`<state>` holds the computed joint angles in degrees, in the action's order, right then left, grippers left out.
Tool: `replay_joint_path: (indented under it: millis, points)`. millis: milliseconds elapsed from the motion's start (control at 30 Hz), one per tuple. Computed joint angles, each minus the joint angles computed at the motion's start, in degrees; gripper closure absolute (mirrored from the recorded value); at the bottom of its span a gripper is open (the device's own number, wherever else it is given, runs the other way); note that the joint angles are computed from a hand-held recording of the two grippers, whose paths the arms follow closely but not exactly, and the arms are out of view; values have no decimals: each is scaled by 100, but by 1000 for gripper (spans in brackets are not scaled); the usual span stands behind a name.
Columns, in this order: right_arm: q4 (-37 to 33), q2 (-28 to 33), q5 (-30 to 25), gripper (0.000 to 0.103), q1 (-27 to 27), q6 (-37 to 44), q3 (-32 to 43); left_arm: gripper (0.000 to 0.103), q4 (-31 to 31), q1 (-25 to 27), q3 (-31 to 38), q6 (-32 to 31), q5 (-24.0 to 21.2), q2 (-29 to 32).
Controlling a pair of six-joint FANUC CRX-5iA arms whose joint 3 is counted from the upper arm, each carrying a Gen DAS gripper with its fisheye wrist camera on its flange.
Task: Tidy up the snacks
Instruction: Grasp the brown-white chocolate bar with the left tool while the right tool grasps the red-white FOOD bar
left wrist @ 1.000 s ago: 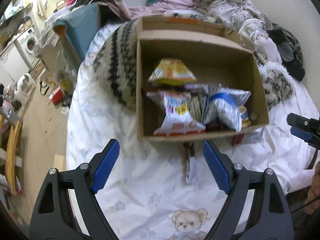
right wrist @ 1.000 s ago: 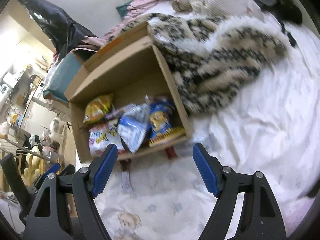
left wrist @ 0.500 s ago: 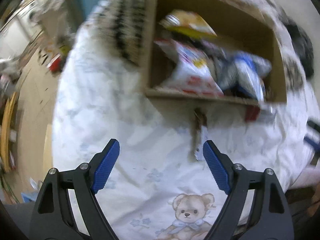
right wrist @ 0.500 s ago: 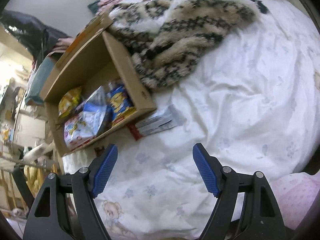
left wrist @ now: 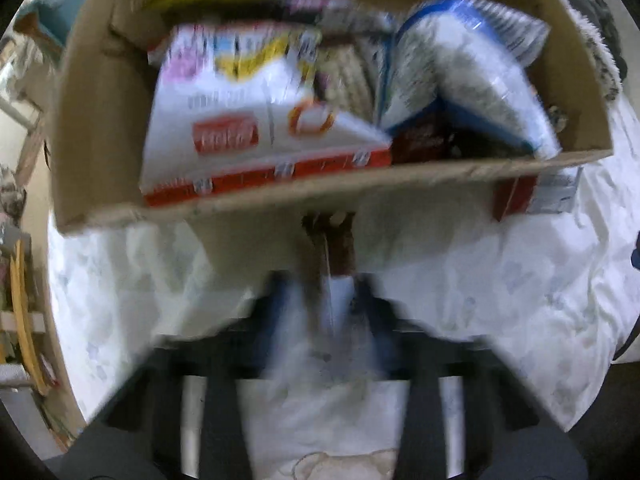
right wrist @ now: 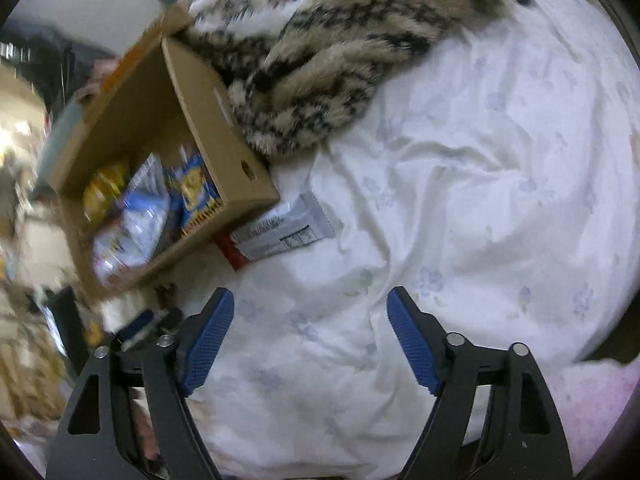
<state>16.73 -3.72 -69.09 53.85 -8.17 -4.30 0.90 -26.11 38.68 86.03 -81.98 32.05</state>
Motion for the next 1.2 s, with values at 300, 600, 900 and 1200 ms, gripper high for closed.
replay_joint_path:
  millis: [300,600,900,1200]
  points:
    - [-83,1165,-611,15,-402,2433,1080,89,518,243,-652,-70,160,-657]
    - [-309,1384,-195,15,-831,3834,982,89,986,569,-1041,-351,262,-1303]
    - [-2079,1196,214,60,-845,5585,1387,89,1035,718,-918,-74,388,-1229]
    - [-2000,1424,-558,37,-143,5523,1959,88,993,734,-927,67,503,-1283]
